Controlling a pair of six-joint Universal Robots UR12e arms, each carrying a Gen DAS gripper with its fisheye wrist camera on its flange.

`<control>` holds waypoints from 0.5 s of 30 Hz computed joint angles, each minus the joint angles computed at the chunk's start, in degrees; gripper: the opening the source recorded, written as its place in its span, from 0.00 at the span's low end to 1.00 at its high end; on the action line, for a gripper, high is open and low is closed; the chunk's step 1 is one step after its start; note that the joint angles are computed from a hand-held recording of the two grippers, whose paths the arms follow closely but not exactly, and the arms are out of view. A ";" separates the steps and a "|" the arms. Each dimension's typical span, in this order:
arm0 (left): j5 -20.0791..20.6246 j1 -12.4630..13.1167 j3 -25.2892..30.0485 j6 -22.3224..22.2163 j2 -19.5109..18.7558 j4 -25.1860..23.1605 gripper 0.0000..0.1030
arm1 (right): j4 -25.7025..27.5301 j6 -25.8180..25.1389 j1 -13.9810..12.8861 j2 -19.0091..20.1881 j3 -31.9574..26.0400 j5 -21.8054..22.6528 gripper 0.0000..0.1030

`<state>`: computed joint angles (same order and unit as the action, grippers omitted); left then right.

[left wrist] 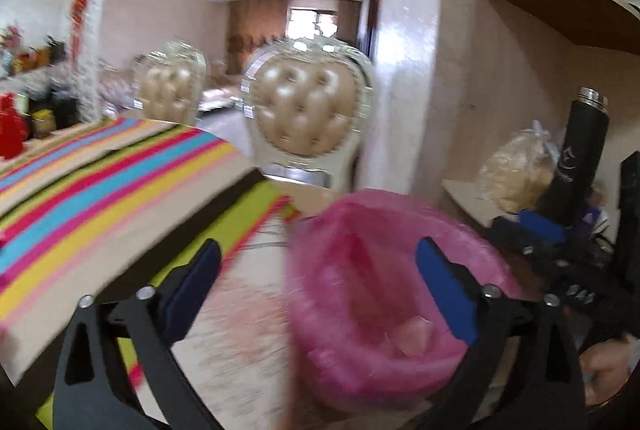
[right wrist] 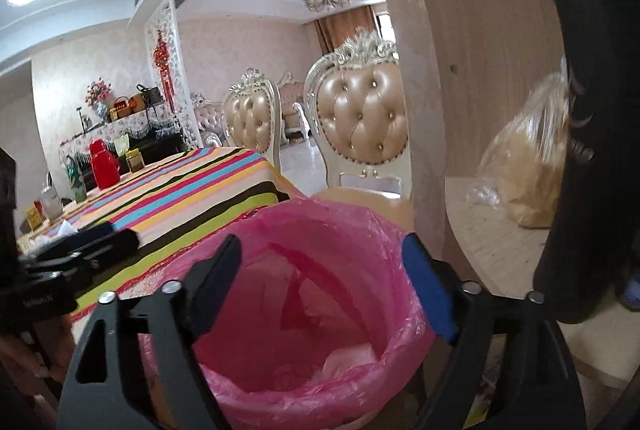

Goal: Collect trash
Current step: 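Carry the tissue and cup to the pink bin and open both tools, then return both tools to the table and grasp another crumpled tissue with the left tool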

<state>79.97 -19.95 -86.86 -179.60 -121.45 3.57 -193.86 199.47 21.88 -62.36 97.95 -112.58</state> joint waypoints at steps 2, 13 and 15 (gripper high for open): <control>3.06 0.28 -2.25 0.68 1.67 0.99 0.96 | -1.25 -2.00 0.91 0.03 -0.37 -0.62 0.83; 15.81 5.05 -15.54 1.33 11.65 2.77 0.96 | -4.09 -11.19 6.91 4.19 -8.02 3.98 0.83; 20.12 6.22 -18.19 0.82 13.51 3.83 0.96 | -2.62 -11.01 7.58 5.16 -9.88 7.13 0.83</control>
